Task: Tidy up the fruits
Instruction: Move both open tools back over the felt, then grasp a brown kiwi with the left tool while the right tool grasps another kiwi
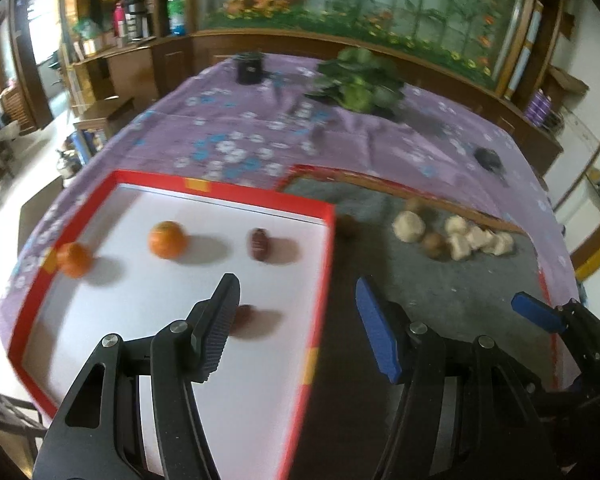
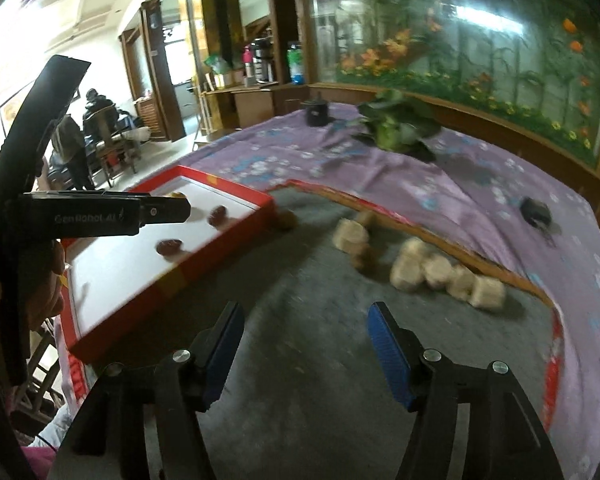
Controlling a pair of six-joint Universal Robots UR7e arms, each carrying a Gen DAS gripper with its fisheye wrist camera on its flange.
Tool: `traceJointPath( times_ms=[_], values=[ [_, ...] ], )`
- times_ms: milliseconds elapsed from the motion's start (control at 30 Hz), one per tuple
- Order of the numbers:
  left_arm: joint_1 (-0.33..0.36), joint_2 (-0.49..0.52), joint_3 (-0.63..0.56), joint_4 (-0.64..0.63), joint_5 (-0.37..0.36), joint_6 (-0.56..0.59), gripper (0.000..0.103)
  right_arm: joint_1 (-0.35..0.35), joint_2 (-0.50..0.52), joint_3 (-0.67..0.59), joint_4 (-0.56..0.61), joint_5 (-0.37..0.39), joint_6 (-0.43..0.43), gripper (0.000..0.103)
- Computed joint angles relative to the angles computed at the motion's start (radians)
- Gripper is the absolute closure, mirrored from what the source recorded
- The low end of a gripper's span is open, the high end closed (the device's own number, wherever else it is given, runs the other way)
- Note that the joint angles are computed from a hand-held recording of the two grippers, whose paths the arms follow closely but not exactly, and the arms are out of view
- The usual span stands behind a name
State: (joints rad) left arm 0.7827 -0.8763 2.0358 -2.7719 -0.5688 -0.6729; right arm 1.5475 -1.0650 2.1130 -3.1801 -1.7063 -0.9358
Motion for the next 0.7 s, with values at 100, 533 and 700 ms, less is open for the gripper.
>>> traceJointPath(
  times_ms=[100,533,700],
  values=[
    [0.006,0.043,-0.038,-0.017,-0.044,0.030,0.042,-0.027,-0.018,0.001,-0.001,-0.006,0.001,0.040],
    [0.061,0.122,-0.087,-0.064,-0.160,0.061,0.042,-0.071,-0.027,-0.036,0.066,0.014,0.062,0.040],
    [0.065,0.109,-0.072,-0.033,-0.101,0.049,0.042,-0.057,-0.009,-0.050,0.069,0.002,0.052,0.040]
  ],
)
